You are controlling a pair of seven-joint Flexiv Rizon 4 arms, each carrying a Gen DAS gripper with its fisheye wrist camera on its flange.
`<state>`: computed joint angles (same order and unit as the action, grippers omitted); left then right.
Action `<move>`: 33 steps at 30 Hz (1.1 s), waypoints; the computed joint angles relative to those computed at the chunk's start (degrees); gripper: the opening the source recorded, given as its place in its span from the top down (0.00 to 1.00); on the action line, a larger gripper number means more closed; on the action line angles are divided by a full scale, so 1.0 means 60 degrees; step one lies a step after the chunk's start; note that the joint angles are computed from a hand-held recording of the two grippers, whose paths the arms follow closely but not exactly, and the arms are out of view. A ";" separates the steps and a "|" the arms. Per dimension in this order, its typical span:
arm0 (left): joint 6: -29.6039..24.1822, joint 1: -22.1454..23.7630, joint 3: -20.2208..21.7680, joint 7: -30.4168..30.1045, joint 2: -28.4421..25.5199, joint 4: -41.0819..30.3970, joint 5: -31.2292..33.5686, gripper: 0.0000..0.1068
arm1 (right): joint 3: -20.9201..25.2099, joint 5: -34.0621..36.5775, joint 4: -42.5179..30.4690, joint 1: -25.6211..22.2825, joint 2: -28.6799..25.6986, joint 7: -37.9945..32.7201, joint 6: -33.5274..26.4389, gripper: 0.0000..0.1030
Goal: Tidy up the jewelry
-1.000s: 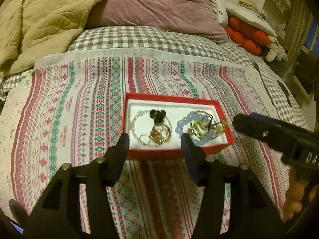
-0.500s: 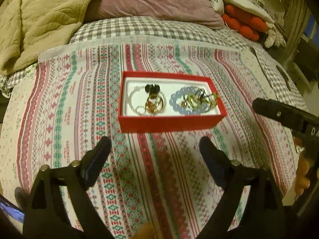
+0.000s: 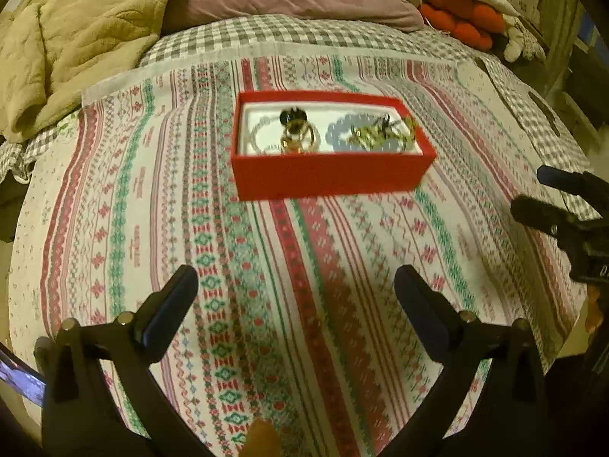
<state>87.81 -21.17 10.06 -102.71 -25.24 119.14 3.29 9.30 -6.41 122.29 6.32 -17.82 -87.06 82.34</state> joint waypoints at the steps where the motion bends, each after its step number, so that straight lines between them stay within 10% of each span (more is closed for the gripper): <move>1: 0.0092 -0.0153 0.0157 -0.0106 -0.0048 0.0040 0.0097 0.04 | -0.0002 0.0002 0.0000 0.0002 0.0000 -0.0002 0.0000 0.08; 20: 0.0718 -0.1593 0.1449 -0.0113 -0.0953 0.0378 0.0655 0.04 | 0.0353 0.1192 0.0924 -0.0874 -0.0436 -0.2503 -0.0295 0.08; 33: 0.1194 -0.0897 0.0616 0.1240 -0.1029 0.0594 -0.0727 0.04 | -0.0088 0.0237 0.1015 -0.0399 -0.0942 -0.1809 0.0694 0.00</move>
